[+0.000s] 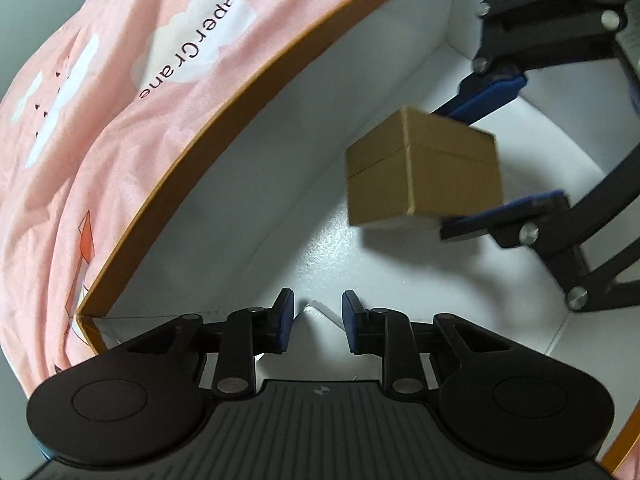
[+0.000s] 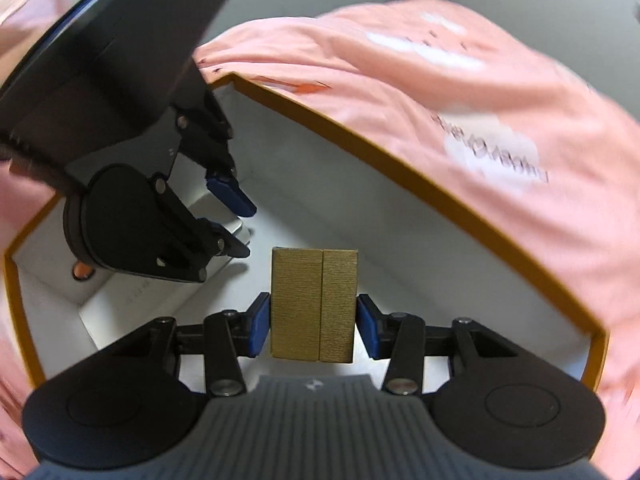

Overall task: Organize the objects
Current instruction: 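Lower the tan box into the shoebox corner and open the right tool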

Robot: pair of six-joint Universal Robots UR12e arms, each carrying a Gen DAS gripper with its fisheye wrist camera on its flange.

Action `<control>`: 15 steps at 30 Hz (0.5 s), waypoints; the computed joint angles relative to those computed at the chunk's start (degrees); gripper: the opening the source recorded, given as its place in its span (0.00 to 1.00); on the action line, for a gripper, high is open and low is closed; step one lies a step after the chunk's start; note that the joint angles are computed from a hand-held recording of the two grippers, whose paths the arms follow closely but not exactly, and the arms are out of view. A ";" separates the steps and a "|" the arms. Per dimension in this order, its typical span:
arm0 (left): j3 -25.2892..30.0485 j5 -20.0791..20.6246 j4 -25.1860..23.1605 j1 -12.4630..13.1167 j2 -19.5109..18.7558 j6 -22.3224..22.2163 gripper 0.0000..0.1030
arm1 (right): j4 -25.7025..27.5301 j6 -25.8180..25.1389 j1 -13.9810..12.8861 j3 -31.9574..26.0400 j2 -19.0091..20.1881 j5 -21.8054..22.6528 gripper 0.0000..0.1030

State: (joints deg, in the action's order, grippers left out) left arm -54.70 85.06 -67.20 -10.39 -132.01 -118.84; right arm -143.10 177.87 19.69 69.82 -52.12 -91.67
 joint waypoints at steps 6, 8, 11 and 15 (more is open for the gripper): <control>-1.20 -8.11 1.10 2.25 1.89 -4.18 0.29 | -2.56 -11.46 0.07 -1.45 1.57 0.63 0.46; -1.49 -10.72 0.81 3.12 2.86 -5.43 0.29 | -2.61 -14.34 0.08 -2.23 2.20 0.55 0.46; -2.09 -13.76 1.77 4.27 3.96 -8.23 0.29 | -2.62 -18.60 0.11 -3.58 3.22 0.15 0.46; -2.68 -16.42 3.38 5.43 4.87 -12.48 0.29 | -2.59 -23.55 0.13 -5.61 4.62 1.27 0.46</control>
State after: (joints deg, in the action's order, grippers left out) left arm -57.38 68.64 -63.83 -4.96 -127.14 -131.32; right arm -145.69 154.33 19.82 64.21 -47.50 -90.40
